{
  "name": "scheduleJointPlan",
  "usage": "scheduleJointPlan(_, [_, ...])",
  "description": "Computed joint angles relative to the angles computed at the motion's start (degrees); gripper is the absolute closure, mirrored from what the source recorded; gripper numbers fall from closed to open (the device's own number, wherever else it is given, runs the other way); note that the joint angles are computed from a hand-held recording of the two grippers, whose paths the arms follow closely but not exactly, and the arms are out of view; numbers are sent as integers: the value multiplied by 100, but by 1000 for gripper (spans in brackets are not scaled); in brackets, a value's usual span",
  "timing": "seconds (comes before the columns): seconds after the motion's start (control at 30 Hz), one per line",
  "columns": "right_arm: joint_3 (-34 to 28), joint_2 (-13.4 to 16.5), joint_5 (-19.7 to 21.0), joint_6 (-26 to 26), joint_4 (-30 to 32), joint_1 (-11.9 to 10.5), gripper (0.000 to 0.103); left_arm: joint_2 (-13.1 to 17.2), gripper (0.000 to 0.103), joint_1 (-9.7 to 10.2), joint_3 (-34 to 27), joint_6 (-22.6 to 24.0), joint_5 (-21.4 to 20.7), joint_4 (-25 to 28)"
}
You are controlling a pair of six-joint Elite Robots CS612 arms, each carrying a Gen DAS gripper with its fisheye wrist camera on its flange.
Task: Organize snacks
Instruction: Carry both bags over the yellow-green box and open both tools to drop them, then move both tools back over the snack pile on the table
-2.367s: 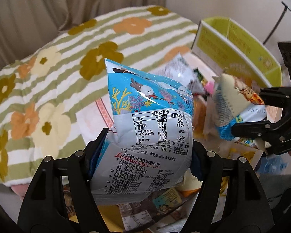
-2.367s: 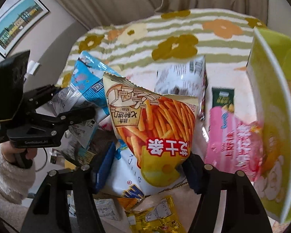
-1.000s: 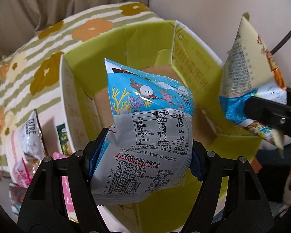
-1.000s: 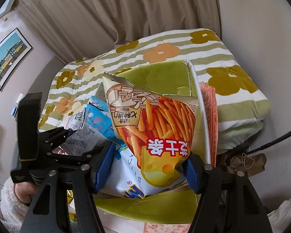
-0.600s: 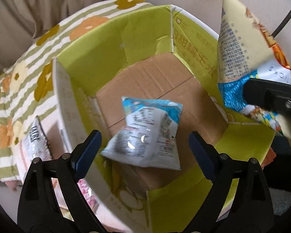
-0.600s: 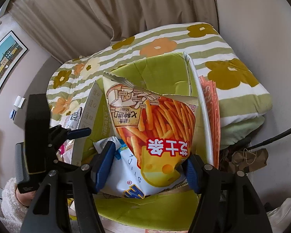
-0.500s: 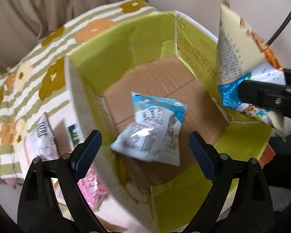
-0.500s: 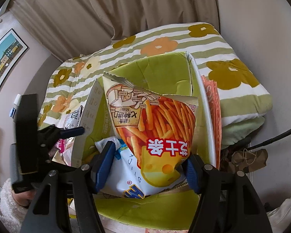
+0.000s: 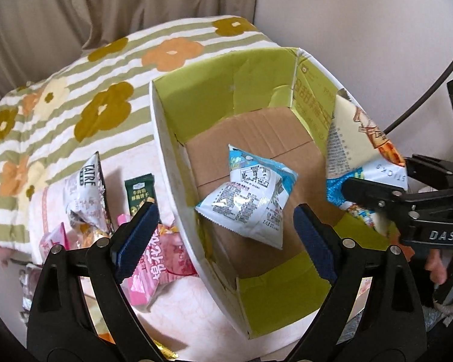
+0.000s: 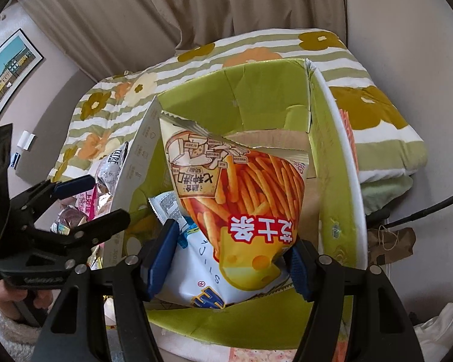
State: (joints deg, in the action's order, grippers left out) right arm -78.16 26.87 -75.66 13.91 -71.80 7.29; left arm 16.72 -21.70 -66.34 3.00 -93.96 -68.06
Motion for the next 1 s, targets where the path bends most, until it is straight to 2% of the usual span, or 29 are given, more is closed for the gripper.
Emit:
scheduleJointPlan(0.07, [-42,48,-33,90,-126,11,16,20,13,-5,-50,-45,31,19])
scheduleJointPlan(0.1, [-106,100,-20,132,-266,7,0,38,13,-6,-95,-64,37,21])
scheduleJointPlan(0.27, [-329,188,-204,83,-457,40,0,101,13,11,-279,-159,13,11])
scheduleJointPlan(0.47, [-404,150,-113,-254,-383,56,0,166,13,24,-494,-362,47,-65])
scheduleJointPlan(0.57, [-428,128,265,-450,-409,21,0,193,13,9,-619,-495,207,-94])
scheduleJointPlan(0.73, [-360,42,516,-795,-492,59,0,249,13,3,-918,-743,510,-29])
scheduleJointPlan(1.0, [-102,-95,1218,-1493,-633,199,0,408,13,104,-1619,-1496,1115,624])
